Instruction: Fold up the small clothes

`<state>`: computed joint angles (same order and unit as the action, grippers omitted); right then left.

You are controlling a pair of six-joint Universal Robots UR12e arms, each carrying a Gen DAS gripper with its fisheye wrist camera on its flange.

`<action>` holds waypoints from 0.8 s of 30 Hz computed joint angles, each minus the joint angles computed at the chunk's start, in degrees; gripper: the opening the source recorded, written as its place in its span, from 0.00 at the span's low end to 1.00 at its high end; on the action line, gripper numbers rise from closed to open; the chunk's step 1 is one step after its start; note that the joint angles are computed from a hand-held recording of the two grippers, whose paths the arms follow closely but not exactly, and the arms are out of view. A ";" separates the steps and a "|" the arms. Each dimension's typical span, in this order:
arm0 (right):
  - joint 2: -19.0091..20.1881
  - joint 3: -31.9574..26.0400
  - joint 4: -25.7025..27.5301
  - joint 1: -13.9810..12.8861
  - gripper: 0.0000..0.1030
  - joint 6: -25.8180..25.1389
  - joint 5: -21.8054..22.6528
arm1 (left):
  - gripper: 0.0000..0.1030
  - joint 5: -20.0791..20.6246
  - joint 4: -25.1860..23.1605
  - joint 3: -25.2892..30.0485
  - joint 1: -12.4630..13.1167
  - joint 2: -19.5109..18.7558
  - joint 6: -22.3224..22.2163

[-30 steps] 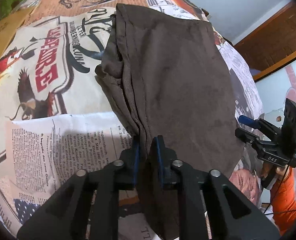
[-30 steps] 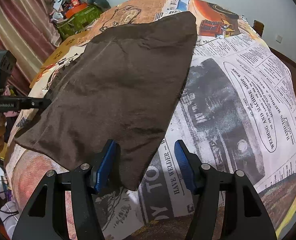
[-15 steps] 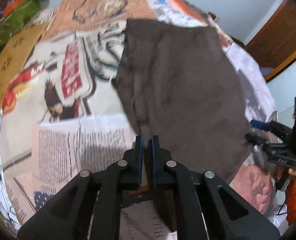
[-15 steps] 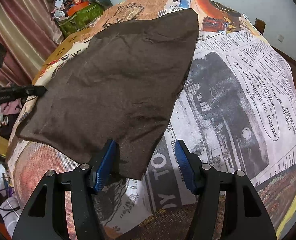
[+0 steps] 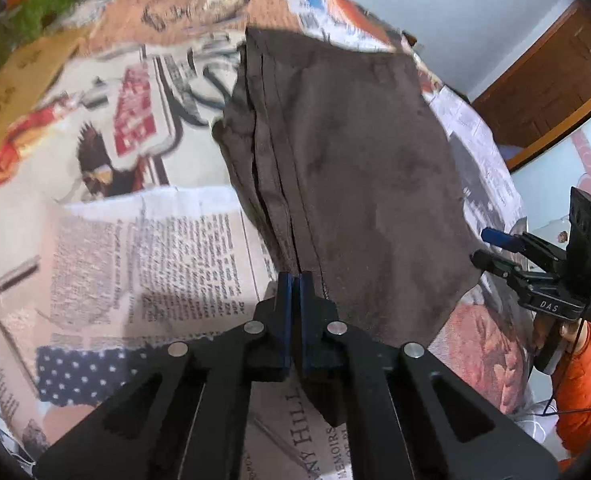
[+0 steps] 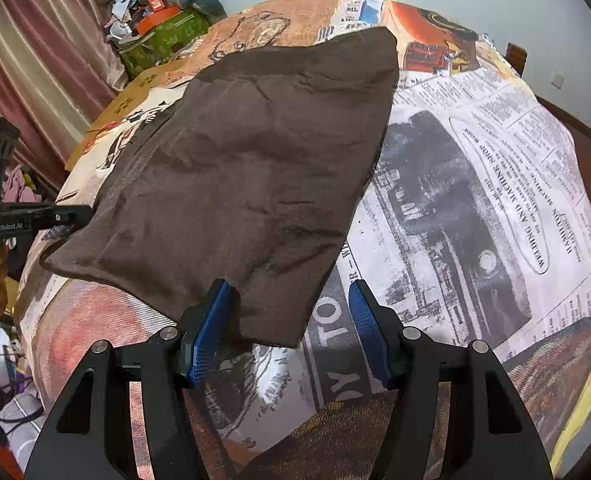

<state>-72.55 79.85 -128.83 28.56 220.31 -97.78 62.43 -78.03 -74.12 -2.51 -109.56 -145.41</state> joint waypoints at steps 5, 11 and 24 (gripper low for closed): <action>0.04 -0.46 0.75 0.21 0.56 -1.31 -1.28 | 0.00 -1.38 4.74 -0.71 0.54 1.18 -1.18; 0.29 -0.18 1.66 -0.04 0.56 -0.21 0.17 | 0.00 3.72 5.19 -0.45 0.59 0.03 -2.67; 0.58 -1.86 -1.78 -0.79 0.56 -2.34 -2.91 | 0.42 4.71 12.61 1.55 -1.97 -2.22 -2.48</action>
